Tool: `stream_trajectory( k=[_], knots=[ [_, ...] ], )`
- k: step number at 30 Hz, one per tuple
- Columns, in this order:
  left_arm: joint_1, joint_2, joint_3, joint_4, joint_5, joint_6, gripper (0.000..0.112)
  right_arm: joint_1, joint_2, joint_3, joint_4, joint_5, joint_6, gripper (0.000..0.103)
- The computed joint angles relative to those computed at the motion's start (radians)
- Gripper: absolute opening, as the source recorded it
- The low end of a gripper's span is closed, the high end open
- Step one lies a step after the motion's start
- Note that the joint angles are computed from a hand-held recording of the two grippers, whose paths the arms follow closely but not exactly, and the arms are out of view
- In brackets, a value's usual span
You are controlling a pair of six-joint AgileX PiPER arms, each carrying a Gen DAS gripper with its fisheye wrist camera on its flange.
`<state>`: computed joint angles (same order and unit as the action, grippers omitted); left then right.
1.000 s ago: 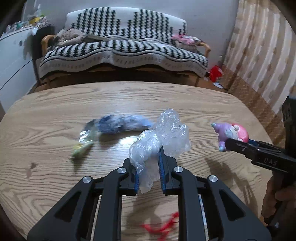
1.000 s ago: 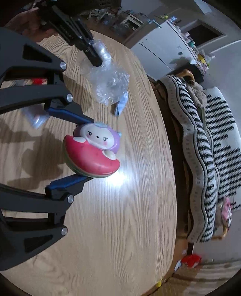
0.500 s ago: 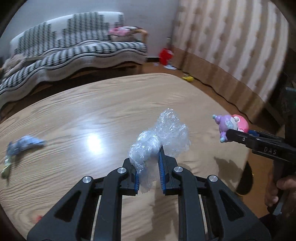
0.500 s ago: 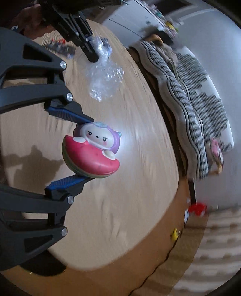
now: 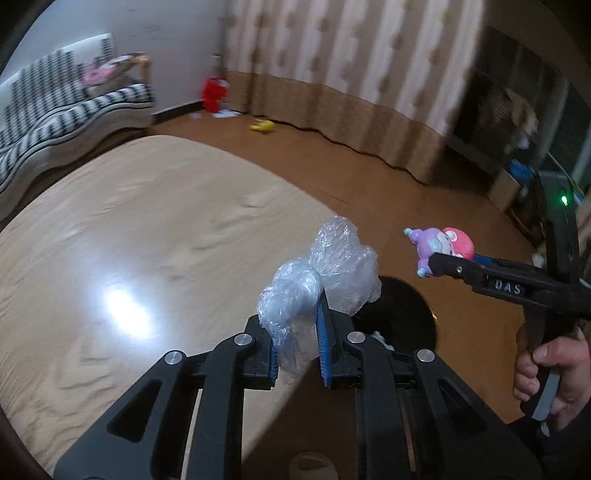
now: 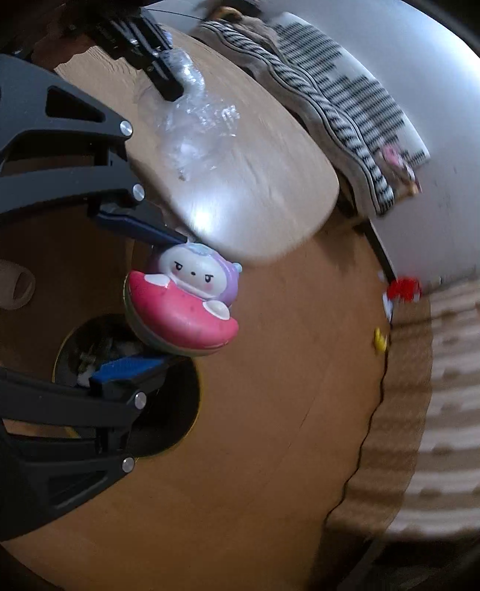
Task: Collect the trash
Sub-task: 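Carry the plastic wrap and toy ball with both grippers over the bin, then open the right gripper to drop the toy ball while the left drops the plastic wrap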
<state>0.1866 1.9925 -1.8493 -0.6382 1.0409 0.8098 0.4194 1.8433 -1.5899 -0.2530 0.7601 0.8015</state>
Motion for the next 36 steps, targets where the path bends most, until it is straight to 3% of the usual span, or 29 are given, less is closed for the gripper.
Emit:
stream_trajectory(
  k=[7,25,28,30,36],
  knots=[
    [-0.147,0.000,0.066,0.028,-0.061,-0.001,0.016,-0.141,-0.120,0.234,0.085,-0.074,-0.037,0.055],
    [-0.258,0.152,-0.109,0.084,-0.026,-0.101,0.016,-0.184,-0.140,0.285,0.109,-0.071,-0.053,0.058],
    [-0.268,0.159,-0.112,0.085,-0.028,-0.103,0.016,-0.185,-0.144,0.288,0.103,-0.075,-0.043,0.062],
    [-0.267,0.170,-0.121,0.085,-0.026,-0.097,0.016,-0.193,-0.157,0.304,0.112,-0.089,-0.046,0.072],
    [-0.282,0.194,-0.139,0.098,-0.024,-0.109,0.016,-0.207,-0.189,0.346,0.095,-0.115,-0.028,0.076]
  ],
)
